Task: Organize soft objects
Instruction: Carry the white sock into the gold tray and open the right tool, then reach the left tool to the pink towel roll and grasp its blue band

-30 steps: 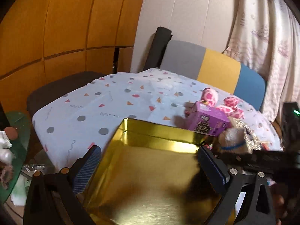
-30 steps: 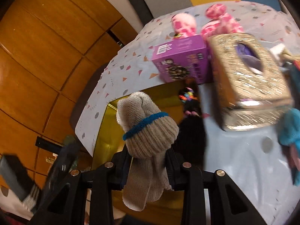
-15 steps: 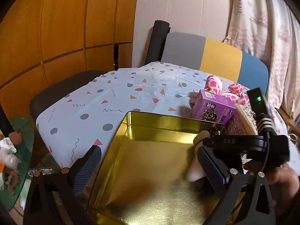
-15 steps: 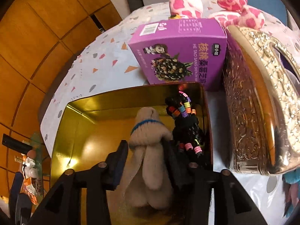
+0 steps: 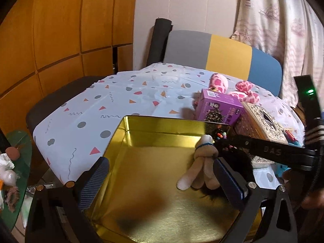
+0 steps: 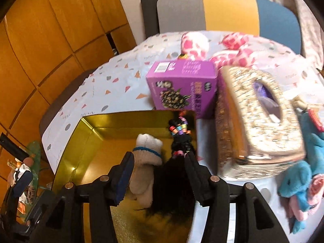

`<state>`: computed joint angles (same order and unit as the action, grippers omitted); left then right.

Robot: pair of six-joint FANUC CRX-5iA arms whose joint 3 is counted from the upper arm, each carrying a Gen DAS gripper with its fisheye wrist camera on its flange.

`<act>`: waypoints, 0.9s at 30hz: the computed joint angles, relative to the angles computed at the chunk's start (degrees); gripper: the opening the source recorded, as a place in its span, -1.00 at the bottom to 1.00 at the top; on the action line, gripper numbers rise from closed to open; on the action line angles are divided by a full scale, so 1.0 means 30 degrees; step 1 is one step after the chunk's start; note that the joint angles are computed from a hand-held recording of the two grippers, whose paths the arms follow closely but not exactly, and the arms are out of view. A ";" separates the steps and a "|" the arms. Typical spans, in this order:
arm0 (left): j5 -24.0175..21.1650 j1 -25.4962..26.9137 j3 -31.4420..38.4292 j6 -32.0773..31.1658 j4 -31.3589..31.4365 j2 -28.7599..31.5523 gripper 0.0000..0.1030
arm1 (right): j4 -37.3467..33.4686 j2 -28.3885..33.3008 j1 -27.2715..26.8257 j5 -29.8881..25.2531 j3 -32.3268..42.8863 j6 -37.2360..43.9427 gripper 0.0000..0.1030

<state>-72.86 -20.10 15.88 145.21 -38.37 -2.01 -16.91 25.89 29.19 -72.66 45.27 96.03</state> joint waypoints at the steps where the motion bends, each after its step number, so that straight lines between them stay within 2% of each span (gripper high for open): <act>1: 0.0113 -0.0021 0.0020 -0.0123 0.0130 0.0035 0.99 | 0.0081 -0.0342 -0.0057 0.0416 -0.0446 0.0135 0.08; 10: 0.0610 -0.0287 0.0427 -0.1041 0.0782 0.0455 0.99 | 0.0638 -0.2737 -0.1218 0.3239 -0.3230 0.1053 0.23; 16: 0.2740 0.0085 0.0138 -0.2290 0.2526 0.0270 0.99 | 0.1217 -0.3485 -0.2741 0.4382 -0.4042 0.0586 0.25; 22: 0.3597 0.0628 0.1031 -0.4530 0.5648 0.1373 1.00 | 0.3296 -0.3341 -0.4486 0.5705 -0.4315 -0.1837 0.30; 27: 0.4782 0.0870 0.1533 -0.6472 0.8352 0.2339 0.99 | 0.5135 -0.2834 -0.5917 0.6768 -0.4509 -0.5253 0.31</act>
